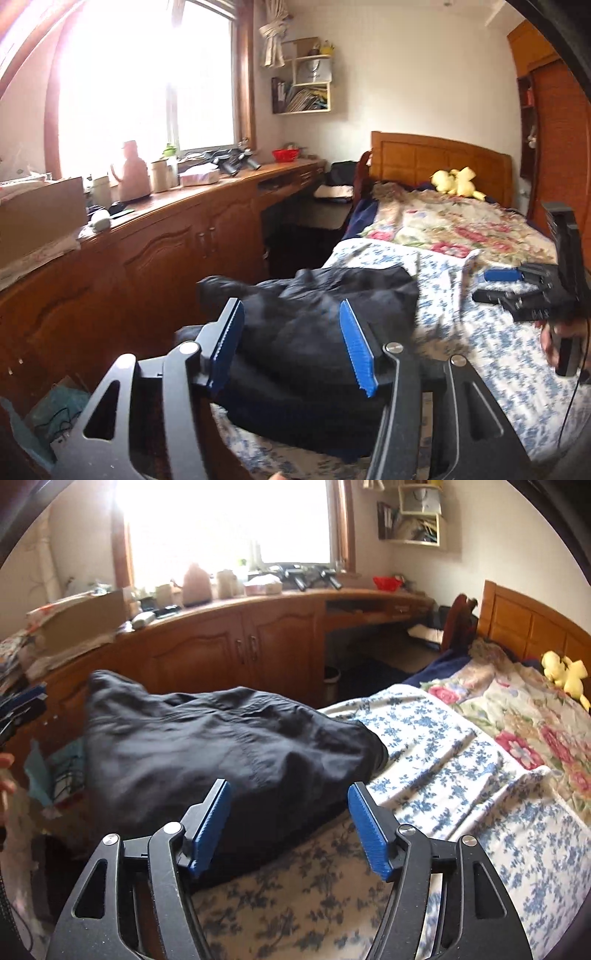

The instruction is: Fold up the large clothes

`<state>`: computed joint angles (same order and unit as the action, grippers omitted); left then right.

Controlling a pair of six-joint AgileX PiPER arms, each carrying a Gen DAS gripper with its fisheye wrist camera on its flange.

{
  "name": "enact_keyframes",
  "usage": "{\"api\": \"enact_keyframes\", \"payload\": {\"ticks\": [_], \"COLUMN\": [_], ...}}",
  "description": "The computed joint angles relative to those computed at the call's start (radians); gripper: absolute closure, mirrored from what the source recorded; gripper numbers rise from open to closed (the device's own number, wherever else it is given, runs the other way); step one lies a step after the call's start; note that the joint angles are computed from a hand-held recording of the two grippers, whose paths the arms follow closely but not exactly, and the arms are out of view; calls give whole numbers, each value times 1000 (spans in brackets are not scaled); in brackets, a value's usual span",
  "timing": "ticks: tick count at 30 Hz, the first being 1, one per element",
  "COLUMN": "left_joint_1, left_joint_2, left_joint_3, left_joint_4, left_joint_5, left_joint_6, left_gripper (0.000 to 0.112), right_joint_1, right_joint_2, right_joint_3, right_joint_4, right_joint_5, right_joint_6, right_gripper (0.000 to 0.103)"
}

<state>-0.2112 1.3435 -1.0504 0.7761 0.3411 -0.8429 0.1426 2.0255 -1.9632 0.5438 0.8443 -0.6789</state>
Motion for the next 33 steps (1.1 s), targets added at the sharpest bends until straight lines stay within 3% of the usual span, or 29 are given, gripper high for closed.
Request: {"api": "enact_keyframes", "payload": {"ticks": [3, 7, 12, 20, 29, 33], "left_joint_1": [-101, -219, -378, -577, -731, -773], "left_joint_2": [2, 25, 86, 186, 399, 466], "left_joint_3": [-26, -74, -170, -272, -439, -480], "left_joint_4": [73, 106, 133, 208, 211, 196], "left_joint_5": [64, 130, 239, 297, 299, 247], "left_joint_6": [-89, -147, -196, -307, -329, -347], "left_gripper": [59, 58, 58, 58, 57, 57], "right_joint_1": [-49, -139, -266, -513, -823, -950], "right_joint_2": [-136, -295, -451, -577, -642, -659], "right_joint_3": [180, 365, 507, 599, 753, 824], "right_joint_4": [84, 190, 234, 353, 494, 515], "right_joint_5": [-21, 12, 59, 189, 290, 308], "right_joint_6": [-103, -208, -289, -445, -707, -790], "right_gripper": [30, 25, 21, 20, 19, 19]}}
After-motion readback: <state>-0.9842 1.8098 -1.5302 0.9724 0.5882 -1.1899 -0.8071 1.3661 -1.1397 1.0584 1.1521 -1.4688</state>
